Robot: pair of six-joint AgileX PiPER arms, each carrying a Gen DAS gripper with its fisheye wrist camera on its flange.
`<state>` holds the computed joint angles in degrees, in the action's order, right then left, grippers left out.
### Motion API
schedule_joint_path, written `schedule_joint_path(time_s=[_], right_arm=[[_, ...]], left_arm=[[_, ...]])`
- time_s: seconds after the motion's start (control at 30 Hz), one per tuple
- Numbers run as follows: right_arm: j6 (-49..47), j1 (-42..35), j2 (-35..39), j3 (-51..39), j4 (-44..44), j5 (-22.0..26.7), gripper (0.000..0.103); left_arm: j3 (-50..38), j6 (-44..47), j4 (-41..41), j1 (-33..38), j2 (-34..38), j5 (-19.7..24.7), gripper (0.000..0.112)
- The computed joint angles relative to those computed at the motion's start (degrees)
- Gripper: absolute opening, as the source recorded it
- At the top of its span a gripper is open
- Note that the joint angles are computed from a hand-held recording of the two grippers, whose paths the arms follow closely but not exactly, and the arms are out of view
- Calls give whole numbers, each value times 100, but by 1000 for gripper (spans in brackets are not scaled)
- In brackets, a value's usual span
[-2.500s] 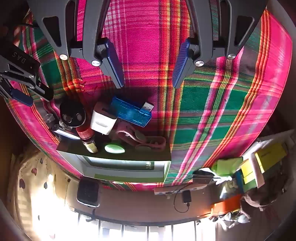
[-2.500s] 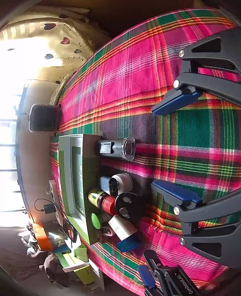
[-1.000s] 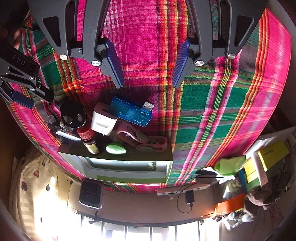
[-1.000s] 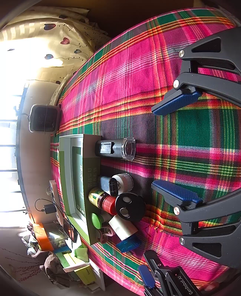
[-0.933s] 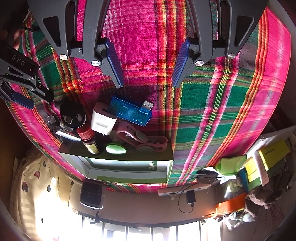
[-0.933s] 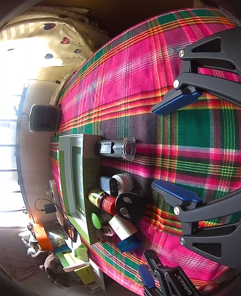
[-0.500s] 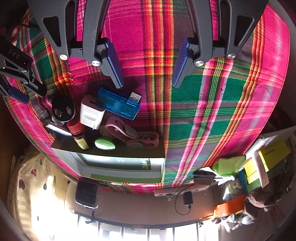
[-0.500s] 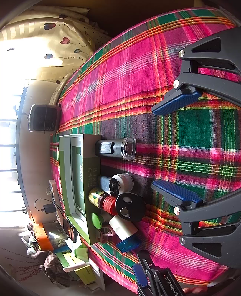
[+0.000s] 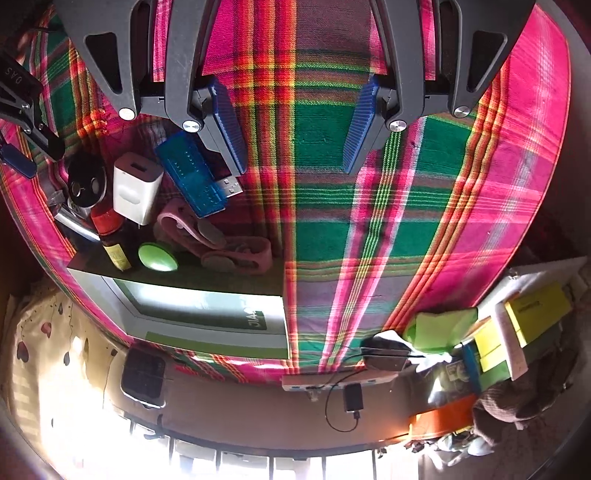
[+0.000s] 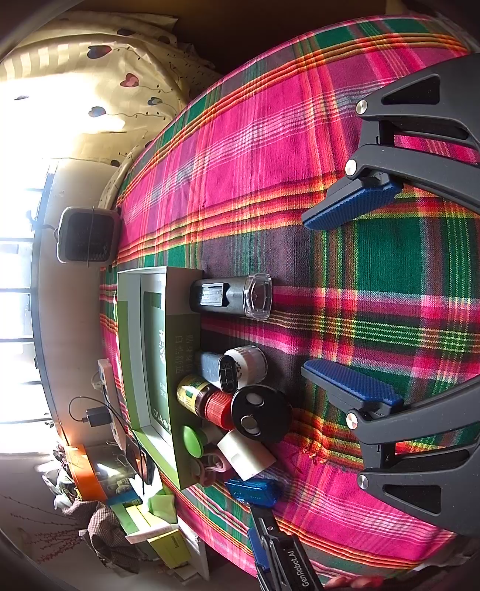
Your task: Organize rigid objects
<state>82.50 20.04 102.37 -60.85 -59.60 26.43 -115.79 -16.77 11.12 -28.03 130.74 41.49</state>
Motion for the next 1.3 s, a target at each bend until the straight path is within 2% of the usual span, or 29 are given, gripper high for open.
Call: schedule_joint_path(time_s=[0.23,0.4,0.53,0.63,0.77,0.83,0.97,1.23,1.3], right_arm=[[-31,-9,16,-21,21,-6,73],[-583,-160,-78,12,342,-188,73],[-1147,-300,44,-158,714,-368,73],[-1527,-450,45,-207,1078,-488,73],[-1826,-669,56,-323,1468,-546,73],[-2400,-802,114,-465,2036,-595,73],[-3434,-915,355,-925,2935,-297,73],[-4214,-959,707,-1562,3331,136,73],[-4267,-980,766,-1662,3361,191,73]], left_arm=[[-494,81,-80,99,256,255,53],[-68,391,-514,168,2,47,53],[532,952,-1425,303,-354,-281,53],[887,868,-1286,180,-595,-512,53],[844,1219,-1759,121,-626,-431,53],[729,1315,-1833,49,-566,-323,53],[459,1393,-1895,-52,-400,-127,53],[-123,1164,-1757,-141,-53,235,53],[-166,1067,-1613,-167,-20,200,53]])
